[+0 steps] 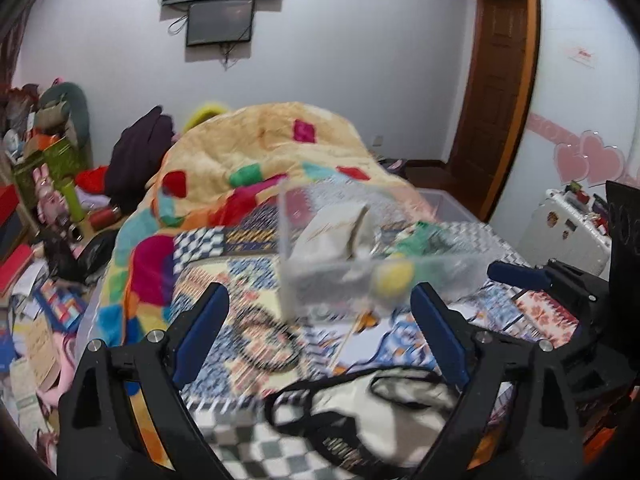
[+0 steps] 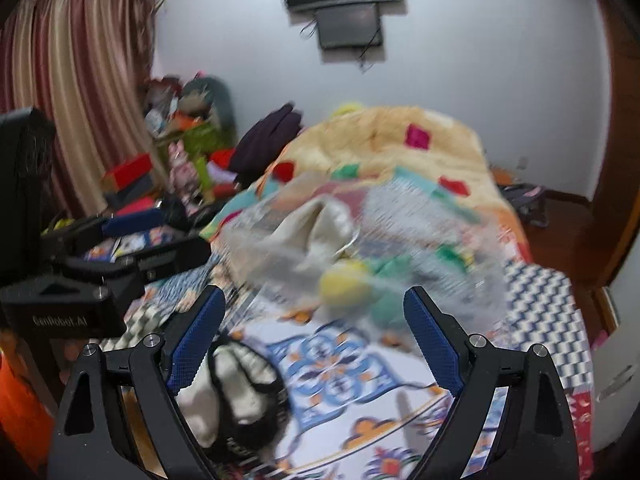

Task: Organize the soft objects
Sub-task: 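Grasp the white strapped bag with the right gripper while the left gripper grasps the beaded bracelet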

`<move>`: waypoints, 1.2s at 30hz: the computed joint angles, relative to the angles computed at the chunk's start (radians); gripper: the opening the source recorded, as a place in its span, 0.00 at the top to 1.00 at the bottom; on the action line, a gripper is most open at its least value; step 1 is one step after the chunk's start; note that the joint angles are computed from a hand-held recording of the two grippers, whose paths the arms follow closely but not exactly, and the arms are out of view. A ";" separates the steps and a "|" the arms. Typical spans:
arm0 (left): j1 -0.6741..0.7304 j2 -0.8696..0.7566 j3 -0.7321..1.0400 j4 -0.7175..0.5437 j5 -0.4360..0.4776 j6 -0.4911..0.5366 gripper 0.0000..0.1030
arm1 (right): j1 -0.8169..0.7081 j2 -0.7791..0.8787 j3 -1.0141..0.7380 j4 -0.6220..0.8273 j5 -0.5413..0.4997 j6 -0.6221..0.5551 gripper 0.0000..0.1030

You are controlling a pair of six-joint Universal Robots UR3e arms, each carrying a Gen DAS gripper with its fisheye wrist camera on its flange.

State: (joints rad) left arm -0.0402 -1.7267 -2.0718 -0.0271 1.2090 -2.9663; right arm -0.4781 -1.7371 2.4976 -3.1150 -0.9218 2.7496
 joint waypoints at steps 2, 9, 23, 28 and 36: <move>0.026 0.004 -0.035 -0.006 0.006 0.013 0.10 | 0.017 0.025 -0.006 0.040 0.007 -0.019 0.13; 0.076 -0.020 -0.108 -0.005 0.033 0.031 0.10 | 0.140 0.176 -0.089 0.134 -0.046 -0.035 0.13; 0.071 -0.123 -0.039 -0.005 0.077 0.031 0.10 | 0.199 0.245 -0.076 0.036 -0.126 -0.052 0.66; 0.065 -0.169 0.026 -0.066 0.064 0.013 0.10 | 0.159 0.211 -0.031 -0.040 -0.151 -0.024 0.79; -0.007 -0.240 0.141 -0.136 0.122 0.022 0.18 | -0.026 0.000 0.093 -0.052 -0.038 -0.031 0.79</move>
